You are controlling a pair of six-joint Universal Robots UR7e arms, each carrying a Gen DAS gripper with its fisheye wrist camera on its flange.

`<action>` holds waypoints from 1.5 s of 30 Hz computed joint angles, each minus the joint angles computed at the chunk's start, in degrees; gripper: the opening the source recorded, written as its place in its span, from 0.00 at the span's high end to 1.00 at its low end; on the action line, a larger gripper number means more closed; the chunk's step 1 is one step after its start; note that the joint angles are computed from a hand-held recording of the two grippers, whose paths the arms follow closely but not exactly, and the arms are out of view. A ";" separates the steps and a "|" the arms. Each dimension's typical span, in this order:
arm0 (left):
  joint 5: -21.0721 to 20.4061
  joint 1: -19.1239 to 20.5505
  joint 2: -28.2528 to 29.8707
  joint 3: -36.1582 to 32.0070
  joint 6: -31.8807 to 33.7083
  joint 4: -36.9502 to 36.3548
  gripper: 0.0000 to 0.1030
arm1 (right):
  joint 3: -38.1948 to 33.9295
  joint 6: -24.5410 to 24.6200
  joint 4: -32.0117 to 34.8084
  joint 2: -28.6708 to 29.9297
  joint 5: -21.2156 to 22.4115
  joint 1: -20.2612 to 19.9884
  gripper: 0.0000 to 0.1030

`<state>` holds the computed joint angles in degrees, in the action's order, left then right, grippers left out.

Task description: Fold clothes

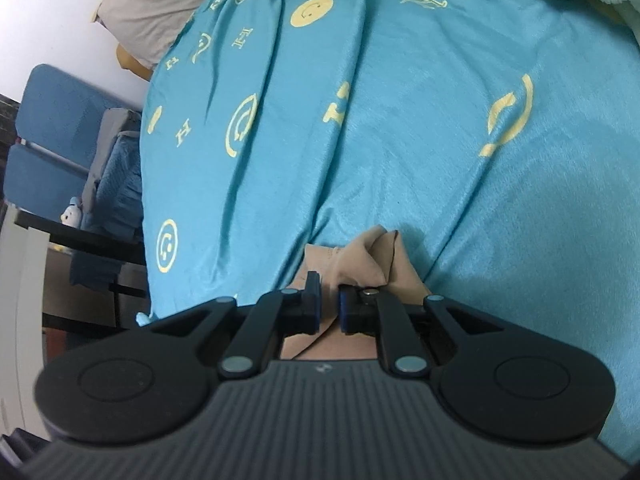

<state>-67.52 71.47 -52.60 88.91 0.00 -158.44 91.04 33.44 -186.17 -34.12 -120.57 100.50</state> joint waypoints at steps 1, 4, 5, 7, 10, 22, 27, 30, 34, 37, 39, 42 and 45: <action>-0.08 -0.08 -0.25 0.29 0.36 -0.31 0.89 | 0.15 0.01 -0.04 -0.07 0.12 -0.09 0.86; -0.63 -0.79 -1.43 2.19 4.06 -3.67 0.67 | 1.46 -2.43 -4.92 -0.47 3.16 -0.18 0.64; -0.68 -1.12 -1.83 3.03 5.47 -5.40 0.60 | 1.65 -4.09 -7.35 -0.35 4.54 -0.17 0.39; -0.07 -2.03 -2.40 4.84 9.22 -9.60 0.41 | 1.77 -8.90 -12.71 0.33 5.04 0.69 0.15; 1.09 -3.08 -2.78 6.39 14.68 -12.09 0.39 | 0.81 -17.68 -16.43 1.63 2.72 2.51 0.17; 10.05 -4.10 0.02 7.51 24.45 -8.09 0.36 | -5.37 -29.73 -3.96 6.67 -6.05 2.35 0.67; 11.33 -6.06 -3.64 12.18 23.67 -10.29 0.36 | -1.79 -29.38 -6.95 4.61 -6.05 4.07 0.64; 10.28 -7.78 -8.31 17.07 20.57 -11.29 0.32 | 1.94 -31.23 -10.75 3.16 -6.36 6.30 0.64; 11.43 -10.05 -13.40 22.62 18.94 -11.02 0.30 | 5.66 -33.97 -15.22 2.67 -10.34 9.41 0.63; 13.55 -10.45 -14.80 24.10 15.81 -7.95 0.30 | 8.37 -29.17 -13.29 1.31 -10.35 9.32 0.63; 14.75 -9.95 -14.41 23.11 13.59 -4.21 0.30 | 8.34 -26.13 -8.72 1.03 -11.73 9.05 0.66; 14.45 -9.00 -14.06 21.31 10.26 0.76 0.29 | 7.60 -23.49 -3.95 0.81 -11.30 8.21 0.66; 14.18 -8.75 -14.38 21.40 9.49 1.56 0.29 | 7.45 -22.68 -2.57 0.84 -11.16 7.89 0.66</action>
